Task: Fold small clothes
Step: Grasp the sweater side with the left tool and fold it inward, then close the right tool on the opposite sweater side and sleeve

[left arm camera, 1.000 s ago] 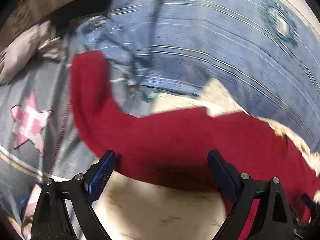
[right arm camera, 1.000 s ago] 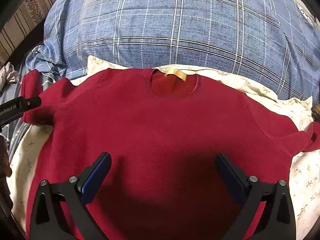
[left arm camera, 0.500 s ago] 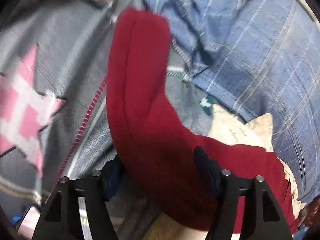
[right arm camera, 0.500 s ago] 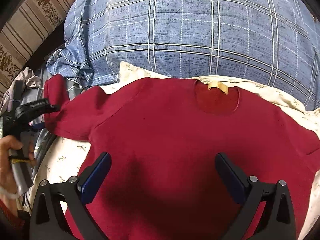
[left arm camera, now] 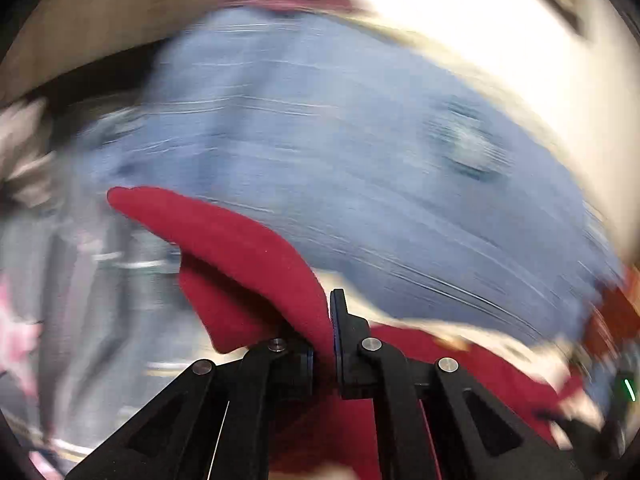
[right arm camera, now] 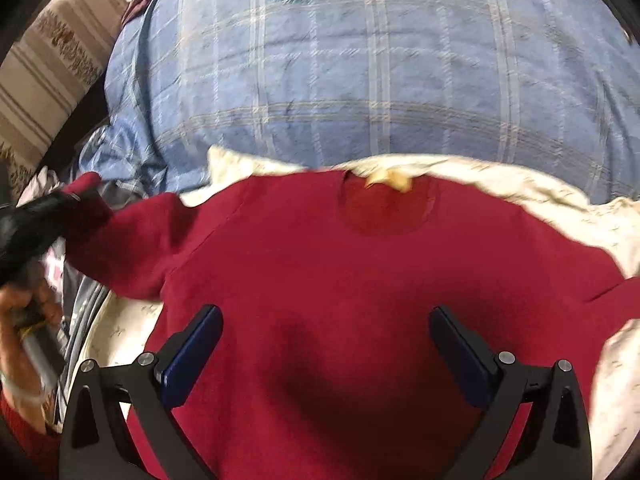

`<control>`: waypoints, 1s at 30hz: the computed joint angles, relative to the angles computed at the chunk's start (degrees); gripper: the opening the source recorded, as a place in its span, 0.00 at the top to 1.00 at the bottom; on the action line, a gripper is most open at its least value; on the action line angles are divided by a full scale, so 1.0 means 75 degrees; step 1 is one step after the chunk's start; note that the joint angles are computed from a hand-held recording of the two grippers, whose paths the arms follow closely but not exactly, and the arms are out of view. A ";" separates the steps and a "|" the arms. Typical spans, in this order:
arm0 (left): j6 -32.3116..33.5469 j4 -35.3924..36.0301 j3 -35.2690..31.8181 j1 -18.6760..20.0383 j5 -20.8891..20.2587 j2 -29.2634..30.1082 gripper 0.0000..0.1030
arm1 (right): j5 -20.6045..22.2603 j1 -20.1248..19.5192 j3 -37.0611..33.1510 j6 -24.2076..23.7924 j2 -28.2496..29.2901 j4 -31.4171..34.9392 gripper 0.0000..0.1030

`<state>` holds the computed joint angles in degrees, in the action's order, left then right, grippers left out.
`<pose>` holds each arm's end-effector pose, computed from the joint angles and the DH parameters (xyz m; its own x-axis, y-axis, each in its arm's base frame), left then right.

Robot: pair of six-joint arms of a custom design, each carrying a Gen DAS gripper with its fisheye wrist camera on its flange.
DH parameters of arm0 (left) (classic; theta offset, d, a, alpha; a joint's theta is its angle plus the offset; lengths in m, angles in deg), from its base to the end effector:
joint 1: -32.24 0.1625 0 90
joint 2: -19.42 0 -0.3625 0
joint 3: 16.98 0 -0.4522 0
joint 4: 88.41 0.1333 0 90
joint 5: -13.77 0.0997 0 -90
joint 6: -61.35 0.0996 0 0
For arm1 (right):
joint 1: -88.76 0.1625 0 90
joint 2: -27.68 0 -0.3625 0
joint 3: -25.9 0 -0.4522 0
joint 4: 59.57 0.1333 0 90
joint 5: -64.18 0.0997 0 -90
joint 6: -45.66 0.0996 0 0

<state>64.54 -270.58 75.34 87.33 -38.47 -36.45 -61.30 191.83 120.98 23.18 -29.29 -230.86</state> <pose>-0.2346 -0.6757 0.2319 -0.9185 0.0632 -0.3903 0.3740 0.4591 -0.8058 0.2277 -0.6469 0.1964 -0.7529 -0.0843 0.6527 -0.4900 0.7339 -0.4705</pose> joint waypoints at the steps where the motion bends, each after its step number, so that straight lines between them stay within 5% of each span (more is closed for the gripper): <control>1: 0.0092 0.0355 0.0020 -0.0091 -0.0584 0.0102 0.95 | -0.0081 -0.0005 0.0038 -0.0029 -0.0100 -0.0134 0.00; 3: 0.0473 0.0918 -0.0050 -0.0188 -0.1033 0.0408 0.90 | -0.0210 -0.0040 0.0062 -0.0031 -0.0215 -0.0284 0.00; 5: 0.0486 0.1607 -0.0210 -0.0225 -0.1179 0.0715 0.70 | -0.0385 -0.0106 0.0076 0.0049 -0.0339 -0.0383 0.00; 6: 0.0329 0.2139 -0.0313 -0.0207 -0.1321 0.0825 0.47 | -0.0454 -0.0135 0.0088 0.0104 -0.0395 -0.0395 0.00; 7: 0.0261 0.2665 -0.0424 -0.0193 -0.1453 0.0935 0.39 | -0.0509 -0.0175 0.0118 0.0179 -0.0481 -0.0387 0.00; 12: 0.0353 0.3316 -0.0575 -0.0283 -0.1023 0.0894 0.39 | -0.0605 -0.0215 0.0205 0.0159 -0.0656 -0.0394 0.00; 16: 0.0919 0.2140 0.0179 -0.0516 0.0137 0.0264 0.24 | -0.0570 -0.0201 0.0188 -0.0067 -0.0660 -0.0380 0.00; 19: 0.0323 0.2450 0.0537 -0.0578 0.1112 -0.0139 0.24 | -0.0652 -0.0251 0.0109 -0.0020 -0.0645 -0.0201 0.00; 21: -0.0836 0.3320 0.0378 -0.0485 0.1747 -0.0197 0.24 | -0.0514 -0.0334 0.0145 0.0036 -0.0724 0.0018 0.00; 24: -0.2147 0.4355 -0.0164 -0.0228 0.1571 0.0057 0.24 | -0.0655 -0.0418 0.0135 -0.0124 -0.0756 0.0399 0.01; 30: -0.2594 0.5089 -0.0746 -0.0238 0.2111 0.0634 0.24 | -0.0569 -0.0601 0.0471 -0.0841 -0.1106 0.0931 0.01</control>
<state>45.09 -232.42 69.74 85.55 -22.64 -31.69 -65.57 187.32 124.51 16.88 -37.59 -223.87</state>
